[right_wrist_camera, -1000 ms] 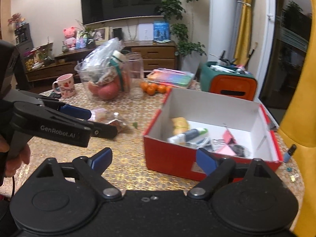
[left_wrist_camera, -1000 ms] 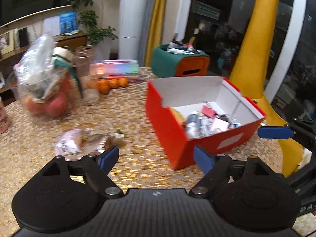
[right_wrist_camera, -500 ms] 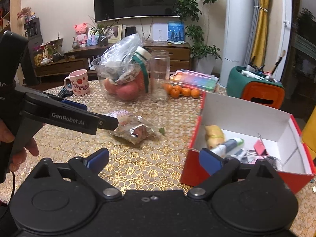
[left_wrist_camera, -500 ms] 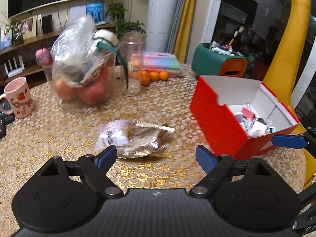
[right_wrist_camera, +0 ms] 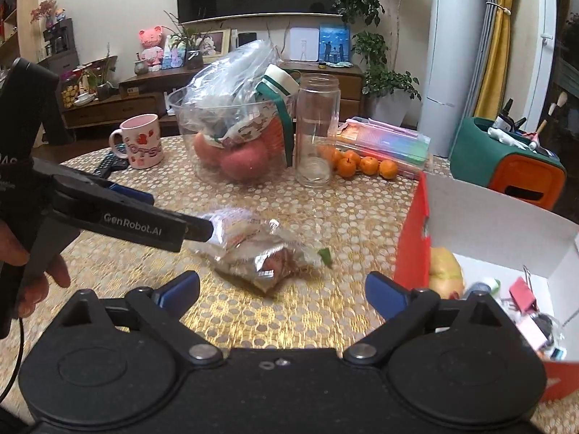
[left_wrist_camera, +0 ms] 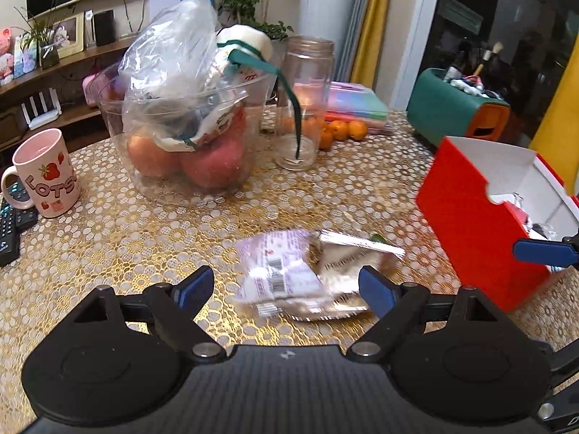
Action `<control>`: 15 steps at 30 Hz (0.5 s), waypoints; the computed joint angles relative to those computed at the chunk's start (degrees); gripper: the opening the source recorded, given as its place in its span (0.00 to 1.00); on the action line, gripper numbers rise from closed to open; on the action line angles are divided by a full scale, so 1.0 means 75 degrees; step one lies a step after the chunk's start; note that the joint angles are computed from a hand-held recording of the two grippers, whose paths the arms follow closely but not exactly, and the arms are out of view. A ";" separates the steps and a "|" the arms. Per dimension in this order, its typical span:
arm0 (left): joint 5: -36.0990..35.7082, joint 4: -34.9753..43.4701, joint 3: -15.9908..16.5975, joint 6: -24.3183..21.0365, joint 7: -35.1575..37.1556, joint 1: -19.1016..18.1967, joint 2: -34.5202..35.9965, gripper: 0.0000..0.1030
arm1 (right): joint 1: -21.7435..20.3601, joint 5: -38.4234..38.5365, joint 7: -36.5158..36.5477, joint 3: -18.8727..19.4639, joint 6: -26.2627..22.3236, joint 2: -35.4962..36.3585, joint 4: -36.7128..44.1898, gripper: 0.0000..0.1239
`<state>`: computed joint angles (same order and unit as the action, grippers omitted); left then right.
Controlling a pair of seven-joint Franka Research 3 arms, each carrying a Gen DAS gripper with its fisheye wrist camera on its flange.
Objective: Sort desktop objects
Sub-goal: 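Withdraw both tools from the box toward the milk pouch and snack packet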
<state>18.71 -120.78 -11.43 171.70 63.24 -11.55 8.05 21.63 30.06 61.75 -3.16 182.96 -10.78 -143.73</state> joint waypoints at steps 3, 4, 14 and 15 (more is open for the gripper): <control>-0.0211 0.0351 -0.0066 -0.0126 0.0141 0.0072 0.0325 0.85 | -0.0333 -0.0220 0.0364 0.0293 -0.0043 0.0453 0.0381 0.79; -0.0285 0.0480 -0.0086 -0.0182 0.0182 0.0090 0.0439 0.85 | -0.0520 -0.0410 0.0556 0.0459 -0.0043 0.0592 0.0477 0.79; -0.0568 0.1487 -0.0084 -0.0705 0.0358 0.0106 0.1342 0.85 | -0.0966 -0.4774 0.4324 0.0267 0.0023 0.1809 0.1257 0.78; -0.0564 0.1549 -0.0072 -0.0730 0.0357 0.0097 0.1411 0.85 | -0.0904 -0.4775 0.4389 0.0197 -0.0008 0.1903 0.1339 0.78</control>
